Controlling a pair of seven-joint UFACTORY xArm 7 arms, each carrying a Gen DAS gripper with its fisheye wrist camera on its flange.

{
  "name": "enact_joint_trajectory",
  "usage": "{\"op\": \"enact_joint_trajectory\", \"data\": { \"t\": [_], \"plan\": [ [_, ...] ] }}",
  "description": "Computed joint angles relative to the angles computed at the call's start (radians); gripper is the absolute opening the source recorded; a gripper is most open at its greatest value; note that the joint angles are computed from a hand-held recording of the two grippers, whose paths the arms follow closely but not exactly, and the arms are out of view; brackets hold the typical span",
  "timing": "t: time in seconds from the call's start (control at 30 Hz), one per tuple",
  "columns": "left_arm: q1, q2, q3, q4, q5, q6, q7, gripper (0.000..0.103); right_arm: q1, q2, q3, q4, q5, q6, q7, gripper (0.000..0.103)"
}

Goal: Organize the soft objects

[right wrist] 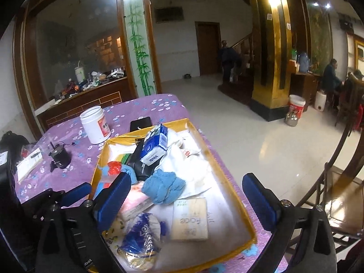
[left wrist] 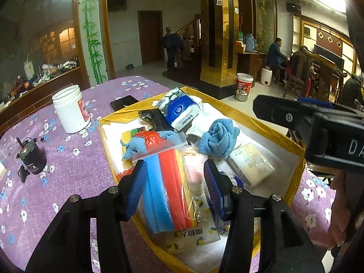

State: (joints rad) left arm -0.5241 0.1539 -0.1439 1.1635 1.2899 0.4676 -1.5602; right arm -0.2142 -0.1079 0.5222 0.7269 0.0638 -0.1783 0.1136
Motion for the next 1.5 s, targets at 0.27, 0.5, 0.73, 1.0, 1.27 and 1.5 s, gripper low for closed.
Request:
{"op": "enact_joint_trajectory", "data": {
  "t": [0.27, 0.5, 0.73, 1.0, 1.27, 1.5],
  "plan": [
    [-0.018, 0.002, -0.007, 0.001, 0.049, 0.042, -0.012, 0.050, -0.053, -0.013, 0.049, -0.007, 0.002, 0.005, 0.011, 0.100],
    [-0.018, -0.018, -0.017, -0.019, 0.066, 0.072, -0.032, 0.050, -0.265, -0.047, 0.242, -0.021, -0.015, 0.000, 0.058, 0.100],
    [-0.007, -0.072, -0.041, -0.057, 0.092, 0.100, -0.087, 0.080, -0.417, -0.101, 0.374, -0.037, -0.056, -0.009, 0.118, 0.101],
    [-0.016, -0.137, -0.095, -0.123, 0.016, 0.238, -0.039, 0.083, -0.305, -0.108, 0.263, -0.069, -0.090, -0.003, 0.168, 0.101],
    [0.017, -0.200, -0.115, -0.208, -0.021, 0.284, -0.041, 0.084, -0.411, -0.195, 0.432, -0.165, 0.016, -0.059, 0.224, 0.102],
    [0.042, -0.201, -0.133, -0.214, -0.020, 0.307, -0.057, 0.089, -0.529, -0.218, 0.576, -0.166, 0.000, -0.076, 0.296, 0.102]
  ]
}}
